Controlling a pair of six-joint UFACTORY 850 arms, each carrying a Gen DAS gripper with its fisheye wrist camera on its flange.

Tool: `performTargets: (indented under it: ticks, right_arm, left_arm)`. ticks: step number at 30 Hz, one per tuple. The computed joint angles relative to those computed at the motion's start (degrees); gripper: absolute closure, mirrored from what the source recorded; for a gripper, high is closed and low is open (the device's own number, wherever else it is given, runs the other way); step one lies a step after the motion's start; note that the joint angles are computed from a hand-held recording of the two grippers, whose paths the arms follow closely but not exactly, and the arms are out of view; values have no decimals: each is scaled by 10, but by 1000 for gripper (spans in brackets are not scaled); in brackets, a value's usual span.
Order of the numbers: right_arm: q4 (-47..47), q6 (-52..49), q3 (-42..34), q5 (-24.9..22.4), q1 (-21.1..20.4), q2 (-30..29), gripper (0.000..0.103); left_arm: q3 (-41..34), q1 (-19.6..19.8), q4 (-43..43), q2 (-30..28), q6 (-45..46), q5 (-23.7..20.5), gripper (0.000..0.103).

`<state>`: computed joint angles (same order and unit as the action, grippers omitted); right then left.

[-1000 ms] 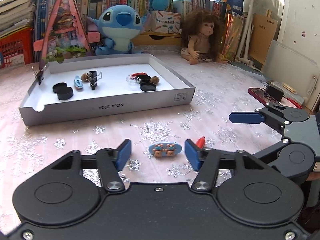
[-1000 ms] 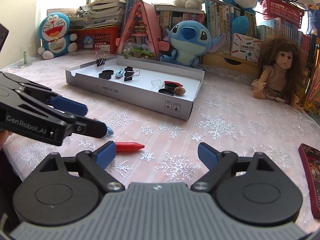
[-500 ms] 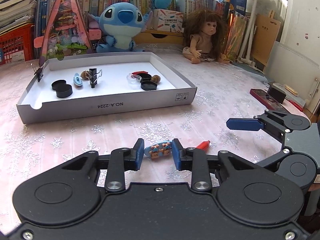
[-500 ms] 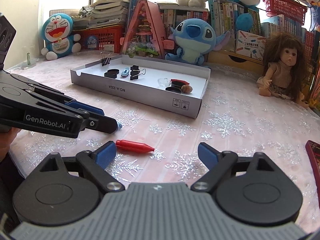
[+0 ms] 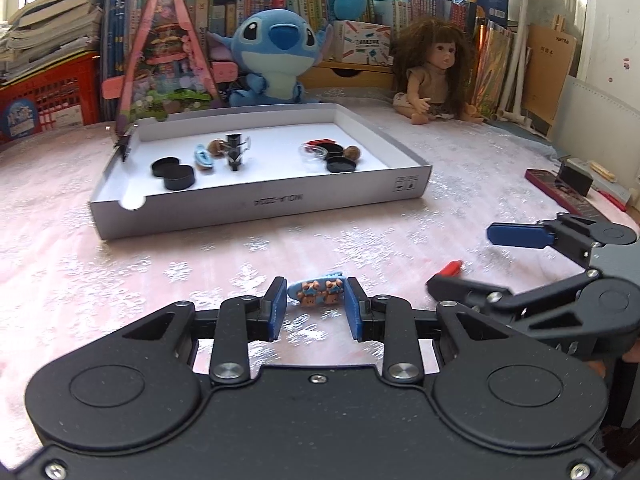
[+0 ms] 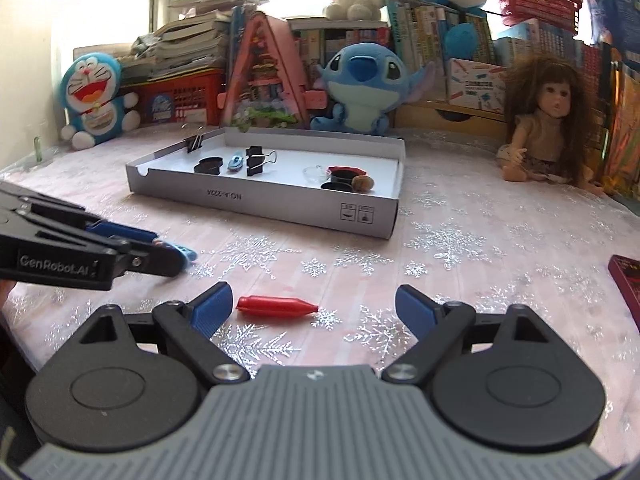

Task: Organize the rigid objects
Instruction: 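Reopen the left tool over the hair clip while the right tool grasps the red crayon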

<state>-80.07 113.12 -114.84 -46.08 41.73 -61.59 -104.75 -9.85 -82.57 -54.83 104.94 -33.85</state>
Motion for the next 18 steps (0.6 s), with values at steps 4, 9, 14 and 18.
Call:
performTargets:
  ticks: [4, 9, 14, 18]
  right_arm:
    - [7, 7, -11, -5, 2, -7, 12]
    - [26, -4, -38, -16, 7, -24, 19]
    - [30, -20, -57, -28, 11, -36, 28]
    - [33, -20, -62, -26, 10, -38, 34]
  left_arm:
    - [6, 4, -19, 3, 2, 9, 61]
    - [26, 1, -86, 12, 38, 23, 48]
    - [35, -5, -112, 15, 50, 32, 47]
    - [47, -11, -141, 20, 82, 47, 47]
